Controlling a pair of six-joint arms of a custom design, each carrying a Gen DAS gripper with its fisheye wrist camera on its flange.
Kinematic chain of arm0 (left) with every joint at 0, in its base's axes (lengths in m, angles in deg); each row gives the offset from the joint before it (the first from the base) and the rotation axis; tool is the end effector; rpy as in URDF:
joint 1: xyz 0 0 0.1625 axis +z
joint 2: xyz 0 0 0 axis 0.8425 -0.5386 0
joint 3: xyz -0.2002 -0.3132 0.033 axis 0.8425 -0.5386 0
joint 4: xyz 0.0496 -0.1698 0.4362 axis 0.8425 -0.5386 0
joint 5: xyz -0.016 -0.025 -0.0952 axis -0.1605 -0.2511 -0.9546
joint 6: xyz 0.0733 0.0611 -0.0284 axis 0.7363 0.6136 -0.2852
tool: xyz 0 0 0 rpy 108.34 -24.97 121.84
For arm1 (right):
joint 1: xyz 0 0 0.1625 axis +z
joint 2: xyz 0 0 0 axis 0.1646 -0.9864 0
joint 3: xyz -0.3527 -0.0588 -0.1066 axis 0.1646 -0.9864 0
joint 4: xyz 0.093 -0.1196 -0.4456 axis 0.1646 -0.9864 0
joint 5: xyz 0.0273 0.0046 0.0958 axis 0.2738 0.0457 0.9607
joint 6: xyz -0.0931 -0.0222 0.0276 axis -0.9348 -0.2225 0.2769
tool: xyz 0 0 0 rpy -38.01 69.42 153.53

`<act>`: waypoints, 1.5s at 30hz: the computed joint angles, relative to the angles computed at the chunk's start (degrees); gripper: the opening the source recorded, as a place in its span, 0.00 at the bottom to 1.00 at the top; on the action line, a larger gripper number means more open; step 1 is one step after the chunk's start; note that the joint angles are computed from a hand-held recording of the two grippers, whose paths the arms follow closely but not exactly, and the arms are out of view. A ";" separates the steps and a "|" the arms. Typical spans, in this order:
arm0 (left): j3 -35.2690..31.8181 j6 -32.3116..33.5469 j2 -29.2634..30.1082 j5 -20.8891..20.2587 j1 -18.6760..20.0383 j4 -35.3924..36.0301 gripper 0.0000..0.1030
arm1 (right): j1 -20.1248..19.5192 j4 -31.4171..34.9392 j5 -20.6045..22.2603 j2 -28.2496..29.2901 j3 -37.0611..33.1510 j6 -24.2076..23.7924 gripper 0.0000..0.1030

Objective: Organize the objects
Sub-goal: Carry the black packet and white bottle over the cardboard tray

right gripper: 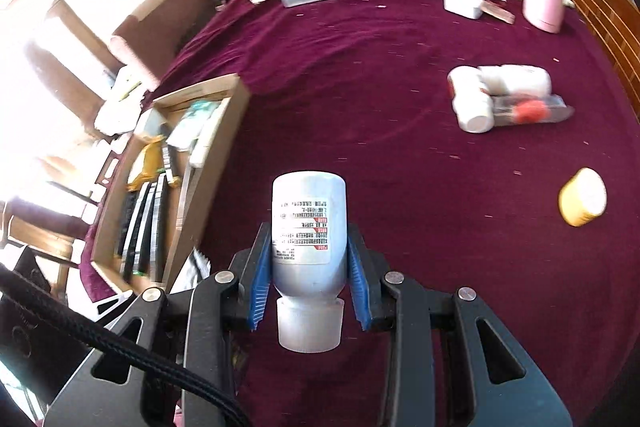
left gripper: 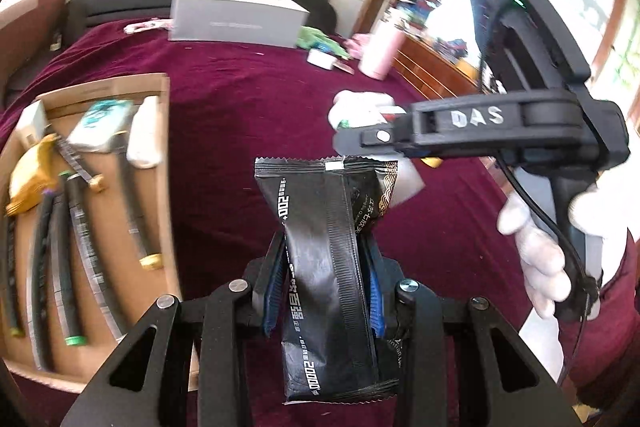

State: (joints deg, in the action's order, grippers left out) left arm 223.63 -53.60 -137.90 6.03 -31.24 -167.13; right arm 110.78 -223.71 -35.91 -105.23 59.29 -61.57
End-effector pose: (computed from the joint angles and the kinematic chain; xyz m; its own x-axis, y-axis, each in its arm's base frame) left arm -0.1559 -0.2682 0.2281 -0.7616 0.5756 -0.2979 0.6465 0.7071 -0.2864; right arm 0.2698 -0.3033 0.1198 -0.9088 -0.0532 0.4138 -0.2365 0.8828 -0.4059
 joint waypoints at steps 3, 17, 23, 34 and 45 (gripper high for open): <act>-0.82 0.24 -2.25 2.19 1.64 1.43 0.29 | 1.52 -0.22 0.93 2.59 -1.55 0.32 0.31; -10.68 10.81 5.96 10.43 15.68 -5.64 0.29 | 2.77 -3.84 6.65 17.32 -11.28 0.05 0.31; -18.71 17.64 21.52 10.47 23.41 -13.81 0.29 | 2.03 -4.27 7.79 23.96 -17.17 0.16 0.31; -29.78 17.36 40.03 7.53 34.06 -16.19 0.29 | 0.51 -0.27 4.41 35.28 -29.95 0.60 0.31; -30.50 18.55 41.82 5.41 35.49 -17.64 0.29 | -1.60 1.10 4.01 38.29 -32.87 0.33 0.31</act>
